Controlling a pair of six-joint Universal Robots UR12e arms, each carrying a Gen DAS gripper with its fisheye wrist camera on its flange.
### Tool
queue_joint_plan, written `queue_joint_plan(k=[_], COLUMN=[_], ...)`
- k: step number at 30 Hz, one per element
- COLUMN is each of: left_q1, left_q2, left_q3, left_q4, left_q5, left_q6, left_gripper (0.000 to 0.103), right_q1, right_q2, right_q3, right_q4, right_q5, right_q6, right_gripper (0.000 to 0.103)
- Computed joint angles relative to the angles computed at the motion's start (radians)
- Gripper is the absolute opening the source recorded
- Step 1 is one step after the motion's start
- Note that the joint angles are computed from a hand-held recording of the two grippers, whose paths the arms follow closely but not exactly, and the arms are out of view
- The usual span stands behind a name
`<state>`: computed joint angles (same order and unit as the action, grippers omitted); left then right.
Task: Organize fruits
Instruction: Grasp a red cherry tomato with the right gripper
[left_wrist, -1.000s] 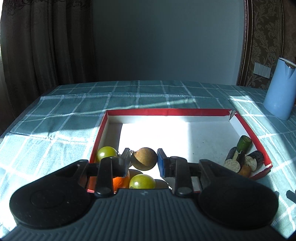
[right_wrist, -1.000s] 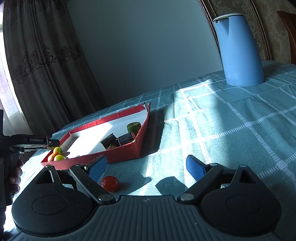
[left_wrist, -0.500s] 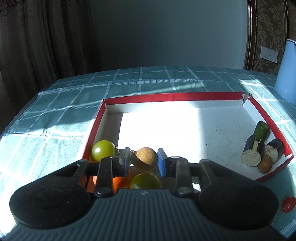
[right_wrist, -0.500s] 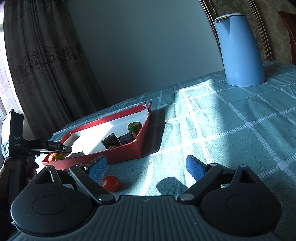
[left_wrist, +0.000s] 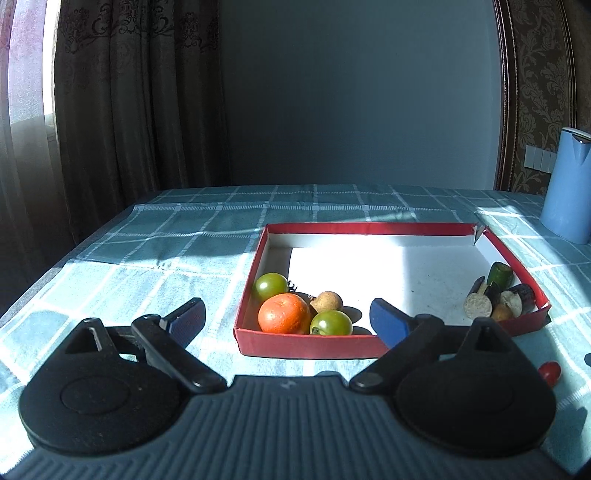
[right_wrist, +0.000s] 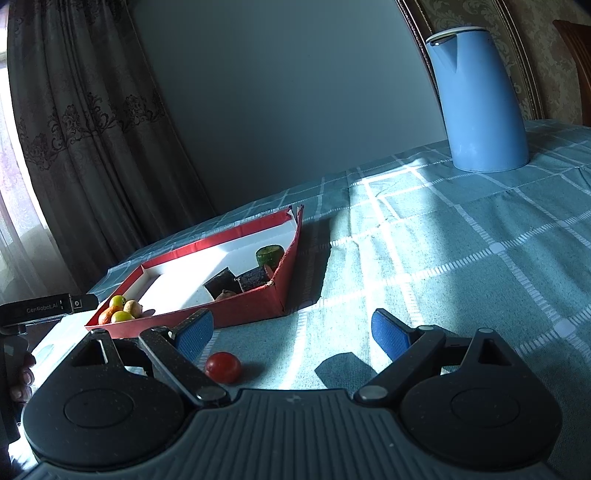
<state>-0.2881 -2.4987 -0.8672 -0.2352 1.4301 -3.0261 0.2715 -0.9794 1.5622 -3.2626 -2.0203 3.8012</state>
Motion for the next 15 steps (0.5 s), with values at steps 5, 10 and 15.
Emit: queue_joint_plan(k=[5, 10, 15], left_q1=[0.016, 0.027, 0.026], left_q2=[0.045, 0.039, 0.029], left_q3=[-0.122, -0.109, -0.066], left_q4=[0.093, 0.017, -0.119], left_q5=[0.044, 0.064, 0.091], left_q6=[0.001, -0.055, -0.08], left_gripper=[0.099, 0.103, 0.103], right_q1=[0.002, 0.011, 0.03], right_q2=[0.002, 0.007, 0.024], right_q3=[-0.011, -0.044, -0.101], right_q4=[0.022, 0.091, 0.193], right_q5=[0.009, 0.018, -0.001], right_q6=[-0.039, -0.142, -0.278], right_gripper=[0.093, 0.093, 0.093])
